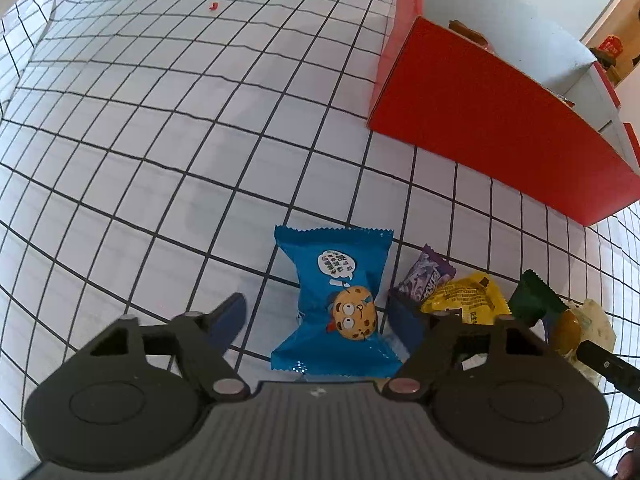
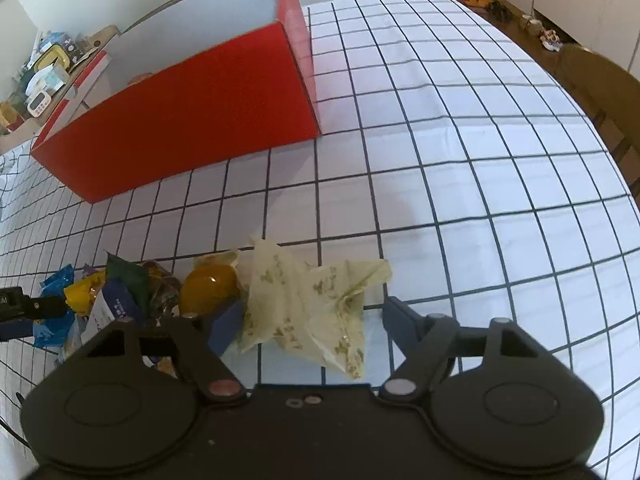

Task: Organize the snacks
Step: 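Grasp the blue cookie packet with the left gripper while the right grasps the clear pastry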

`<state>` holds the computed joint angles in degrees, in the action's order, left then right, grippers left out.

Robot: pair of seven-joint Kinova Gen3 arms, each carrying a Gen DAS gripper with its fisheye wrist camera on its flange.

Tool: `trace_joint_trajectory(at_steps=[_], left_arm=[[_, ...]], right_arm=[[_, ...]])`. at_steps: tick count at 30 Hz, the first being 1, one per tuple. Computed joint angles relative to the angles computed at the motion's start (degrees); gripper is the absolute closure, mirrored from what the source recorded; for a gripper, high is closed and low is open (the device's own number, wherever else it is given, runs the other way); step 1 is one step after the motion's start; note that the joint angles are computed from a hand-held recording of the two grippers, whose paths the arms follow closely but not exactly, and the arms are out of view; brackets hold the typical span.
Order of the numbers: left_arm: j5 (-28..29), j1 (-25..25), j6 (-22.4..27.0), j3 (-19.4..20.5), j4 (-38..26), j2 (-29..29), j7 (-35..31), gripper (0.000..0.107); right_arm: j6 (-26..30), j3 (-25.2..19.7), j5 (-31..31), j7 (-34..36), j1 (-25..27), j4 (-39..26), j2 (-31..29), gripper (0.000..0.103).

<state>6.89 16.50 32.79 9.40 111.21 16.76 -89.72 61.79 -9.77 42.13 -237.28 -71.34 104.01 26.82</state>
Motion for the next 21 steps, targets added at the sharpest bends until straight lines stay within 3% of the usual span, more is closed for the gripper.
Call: trace_joint_trajectory(at_steps=[8,21], left_arm=[[6.64,-3.89,1.60,1.49,-0.15,0.07,-5.41,0.066],[7.77,-4.10,0.14,0.99,1.73,-2.67,-6.75,0.070]], right_arm=[[0.17,-0.19,1.85,-4.20,-1.40,1.15,-0.97,0.044],[4.46,-1.23,2.43,-7.47,-2.94,-0.17,-0.76,0.062]])
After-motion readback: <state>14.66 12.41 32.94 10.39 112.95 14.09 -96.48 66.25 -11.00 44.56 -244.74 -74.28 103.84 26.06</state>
